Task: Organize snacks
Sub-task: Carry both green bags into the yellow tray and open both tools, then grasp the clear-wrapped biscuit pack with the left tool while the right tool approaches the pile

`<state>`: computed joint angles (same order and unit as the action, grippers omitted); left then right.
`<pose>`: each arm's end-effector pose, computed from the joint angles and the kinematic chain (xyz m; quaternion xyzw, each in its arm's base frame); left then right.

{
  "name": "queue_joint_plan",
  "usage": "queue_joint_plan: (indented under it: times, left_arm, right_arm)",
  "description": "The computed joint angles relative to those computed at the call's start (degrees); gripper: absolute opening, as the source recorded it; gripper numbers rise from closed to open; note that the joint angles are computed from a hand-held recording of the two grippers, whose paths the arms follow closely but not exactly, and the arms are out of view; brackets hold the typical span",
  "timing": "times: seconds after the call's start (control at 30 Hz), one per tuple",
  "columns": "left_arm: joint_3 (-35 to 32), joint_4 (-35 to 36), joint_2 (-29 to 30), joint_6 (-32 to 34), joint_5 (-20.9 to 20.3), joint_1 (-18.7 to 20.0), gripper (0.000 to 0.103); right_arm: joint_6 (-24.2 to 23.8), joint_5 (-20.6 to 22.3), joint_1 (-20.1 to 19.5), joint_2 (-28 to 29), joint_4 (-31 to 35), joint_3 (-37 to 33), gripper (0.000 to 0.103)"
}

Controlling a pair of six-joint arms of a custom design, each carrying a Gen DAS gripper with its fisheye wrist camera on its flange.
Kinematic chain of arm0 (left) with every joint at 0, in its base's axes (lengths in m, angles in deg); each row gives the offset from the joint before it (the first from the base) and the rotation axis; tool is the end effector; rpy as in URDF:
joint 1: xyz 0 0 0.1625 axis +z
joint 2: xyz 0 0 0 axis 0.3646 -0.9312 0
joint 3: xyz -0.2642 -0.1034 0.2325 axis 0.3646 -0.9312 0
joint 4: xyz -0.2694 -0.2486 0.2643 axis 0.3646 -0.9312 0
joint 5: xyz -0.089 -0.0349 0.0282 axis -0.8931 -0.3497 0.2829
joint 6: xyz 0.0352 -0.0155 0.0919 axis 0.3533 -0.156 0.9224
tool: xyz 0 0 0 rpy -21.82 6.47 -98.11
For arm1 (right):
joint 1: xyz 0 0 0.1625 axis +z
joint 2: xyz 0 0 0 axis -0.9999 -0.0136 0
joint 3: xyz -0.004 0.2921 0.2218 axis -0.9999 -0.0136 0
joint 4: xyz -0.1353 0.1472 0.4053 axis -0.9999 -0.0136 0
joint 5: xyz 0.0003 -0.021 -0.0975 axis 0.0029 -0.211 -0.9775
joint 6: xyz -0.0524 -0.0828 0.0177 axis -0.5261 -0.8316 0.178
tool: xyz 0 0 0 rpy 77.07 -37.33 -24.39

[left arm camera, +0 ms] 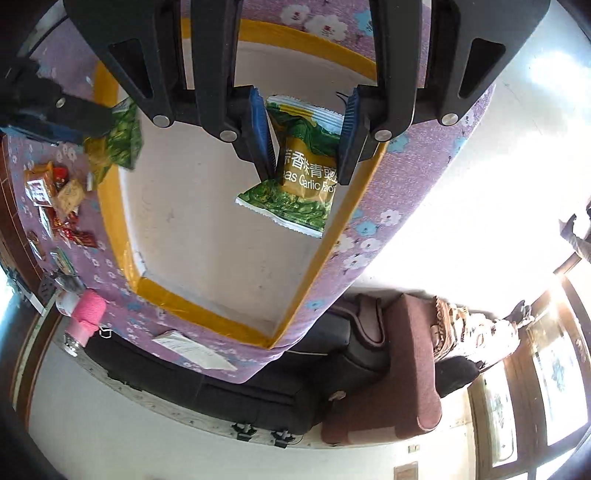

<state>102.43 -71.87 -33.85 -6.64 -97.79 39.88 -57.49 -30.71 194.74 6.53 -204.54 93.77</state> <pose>-0.0840 -0.6202 0.2882 -0.1212 0.8212 -0.3981 0.3904 0.3431 -0.7255 0.0347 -0.3551 0.9345 -0.0193 0.0140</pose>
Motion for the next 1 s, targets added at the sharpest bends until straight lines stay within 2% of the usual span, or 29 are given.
queue_joint_plan:
  times: [0.17,0.33,0.43,0.53,0.67,0.8,0.83,0.9,0.97,1.0]
  left_arm:
    - [0.07,-4.55,0.26,2.68,-3.07,1.44,0.032]
    - [1.73,-5.61,-1.87,3.02,-4.02,1.19,0.034]
    - [3.59,-4.21,-4.18,0.6,-3.04,0.17,0.037]
    - [6.51,-7.6,-6.16,1.07,-0.58,-2.24,0.04]
    - [11.01,-19.78,-6.87,4.43,1.81,-6.64,0.049]
    - [12.08,-33.14,-2.99,9.72,2.28,-9.76,0.05]
    - [11.52,-34.63,-1.61,10.65,2.65,-10.21,0.05]
    - [10.09,-32.93,0.58,10.43,3.18,-11.05,0.05]
    - [8.87,-33.1,2.52,11.84,2.04,-11.71,0.05]
    - [8.26,-33.51,3.44,13.28,1.09,-12.13,0.05]
  right_arm:
    - [-0.13,-3.75,2.27,7.07,2.27,-5.17,0.032]
    - [-1.26,-5.65,3.31,8.0,1.74,-5.32,0.04]
    - [-1.42,-5.07,3.16,6.02,0.03,-3.6,0.045]
    - [-2.18,-4.15,2.62,2.88,-2.2,-1.13,0.049]
    - [-4.78,-3.06,2.09,-3.54,-9.05,6.68,0.056]
    - [-6.75,-1.58,0.81,-9.53,-17.02,15.14,0.058]
    - [-6.91,-1.41,0.53,-10.21,-18.5,16.38,0.058]
    - [-7.95,-1.83,-0.38,-11.76,-21.53,18.76,0.058]
    - [-8.71,-2.17,-1.7,-13.04,-24.55,20.36,0.059]
    - [-8.62,-1.83,-2.8,-14.0,-25.92,21.25,0.063]
